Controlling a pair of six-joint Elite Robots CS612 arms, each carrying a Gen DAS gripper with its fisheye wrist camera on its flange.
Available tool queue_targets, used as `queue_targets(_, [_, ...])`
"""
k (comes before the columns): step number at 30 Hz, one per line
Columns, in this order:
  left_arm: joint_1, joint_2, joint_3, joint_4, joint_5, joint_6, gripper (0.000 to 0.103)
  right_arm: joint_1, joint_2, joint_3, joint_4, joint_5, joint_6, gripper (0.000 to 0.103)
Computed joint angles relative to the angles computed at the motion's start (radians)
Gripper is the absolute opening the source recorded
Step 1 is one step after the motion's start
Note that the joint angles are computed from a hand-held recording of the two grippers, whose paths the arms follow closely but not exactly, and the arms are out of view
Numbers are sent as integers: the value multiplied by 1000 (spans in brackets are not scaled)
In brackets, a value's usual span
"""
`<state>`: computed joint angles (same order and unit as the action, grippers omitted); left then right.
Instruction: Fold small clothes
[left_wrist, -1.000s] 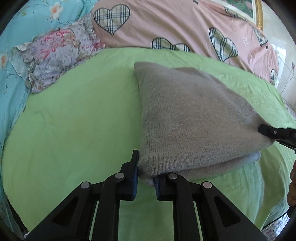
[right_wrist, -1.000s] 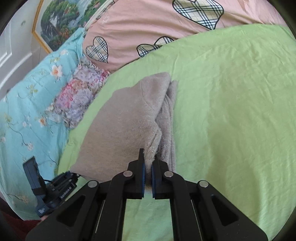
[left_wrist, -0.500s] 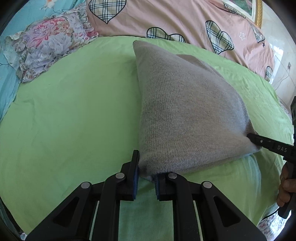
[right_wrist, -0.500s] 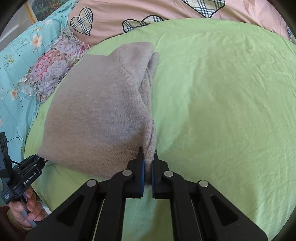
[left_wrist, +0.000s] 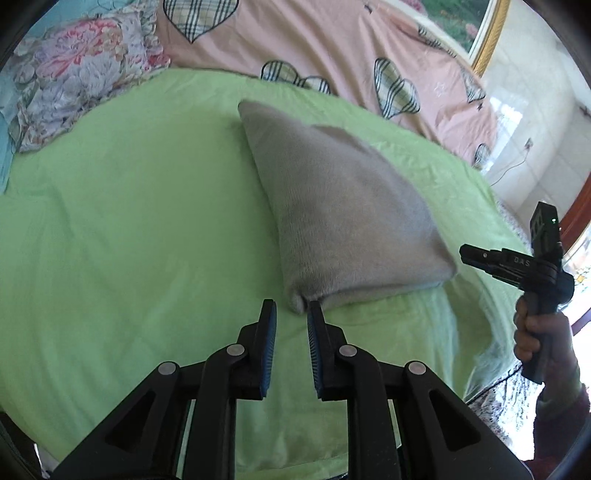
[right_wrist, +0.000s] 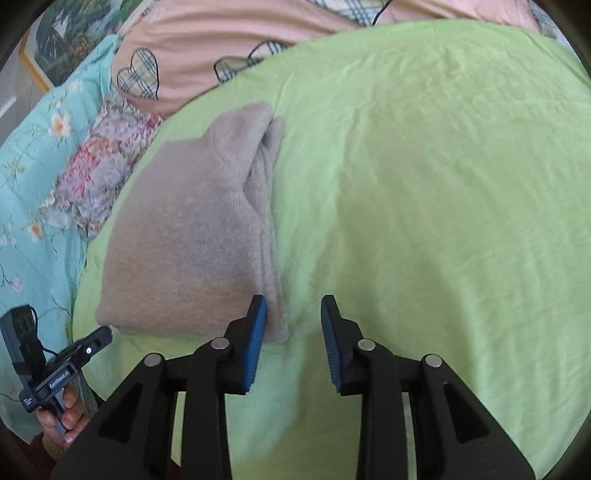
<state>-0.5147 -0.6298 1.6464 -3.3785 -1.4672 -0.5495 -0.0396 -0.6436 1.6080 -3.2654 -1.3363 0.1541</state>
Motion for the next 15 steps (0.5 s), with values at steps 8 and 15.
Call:
queue_targets(8, [48, 63, -209, 14, -64, 32, 20, 43, 59, -185, -5, 89, -37, 34])
queue_targets(15, [90, 167, -409, 205, -302, 21, 11, 66, 125, -333, 238, 48, -134, 33])
